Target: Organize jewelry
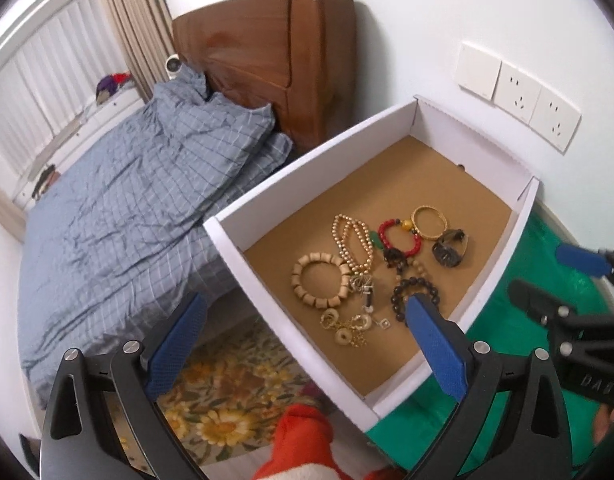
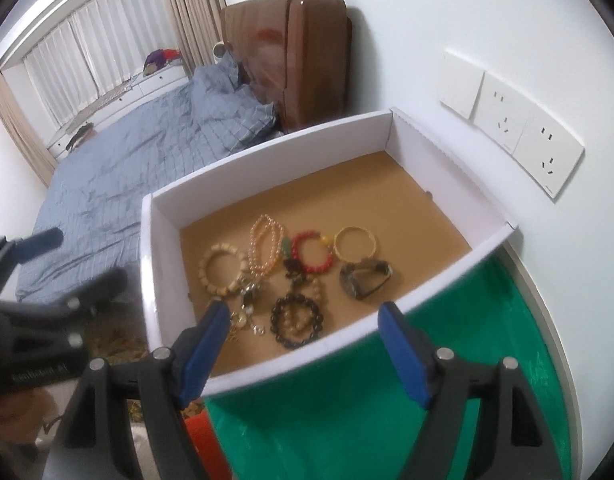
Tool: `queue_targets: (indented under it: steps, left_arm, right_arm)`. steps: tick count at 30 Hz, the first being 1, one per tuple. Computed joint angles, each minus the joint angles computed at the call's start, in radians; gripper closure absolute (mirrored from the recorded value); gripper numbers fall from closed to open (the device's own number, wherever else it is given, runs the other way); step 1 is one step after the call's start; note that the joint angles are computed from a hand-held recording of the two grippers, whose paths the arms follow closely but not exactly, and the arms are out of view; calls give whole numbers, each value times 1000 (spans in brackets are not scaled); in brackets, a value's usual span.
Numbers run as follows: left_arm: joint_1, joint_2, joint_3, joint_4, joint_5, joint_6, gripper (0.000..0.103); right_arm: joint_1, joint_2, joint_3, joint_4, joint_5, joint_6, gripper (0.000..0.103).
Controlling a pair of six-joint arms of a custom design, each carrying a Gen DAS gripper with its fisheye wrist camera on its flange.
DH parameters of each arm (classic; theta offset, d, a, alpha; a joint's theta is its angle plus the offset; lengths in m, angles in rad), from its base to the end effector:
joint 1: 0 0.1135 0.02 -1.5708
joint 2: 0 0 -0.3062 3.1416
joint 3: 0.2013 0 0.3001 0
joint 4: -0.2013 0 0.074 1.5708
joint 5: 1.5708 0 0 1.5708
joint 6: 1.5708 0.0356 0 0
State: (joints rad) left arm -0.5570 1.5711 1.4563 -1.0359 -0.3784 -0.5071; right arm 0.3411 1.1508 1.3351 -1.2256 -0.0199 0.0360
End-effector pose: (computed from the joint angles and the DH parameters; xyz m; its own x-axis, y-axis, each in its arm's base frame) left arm 0.3149 -0.1806 0.3479 -0.8540 0.0002 -0.5203 -0.0588 0.9936 0.0968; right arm 0.2152 0.0771 0.4114 -0.8252 -0.2547 -0.5042 -0.3144 0.9486 0.0353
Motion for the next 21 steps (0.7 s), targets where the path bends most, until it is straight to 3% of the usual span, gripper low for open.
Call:
queue_targets:
  steps: [9,21]
  left_arm:
    - [18,-20,3,-21,63,-43,3]
    - [20,-20,8,-31,58,-40,3]
  right_arm:
    - [98,4,76,-75,82,49,25]
    - [123,16,101,-86,102,68,25]
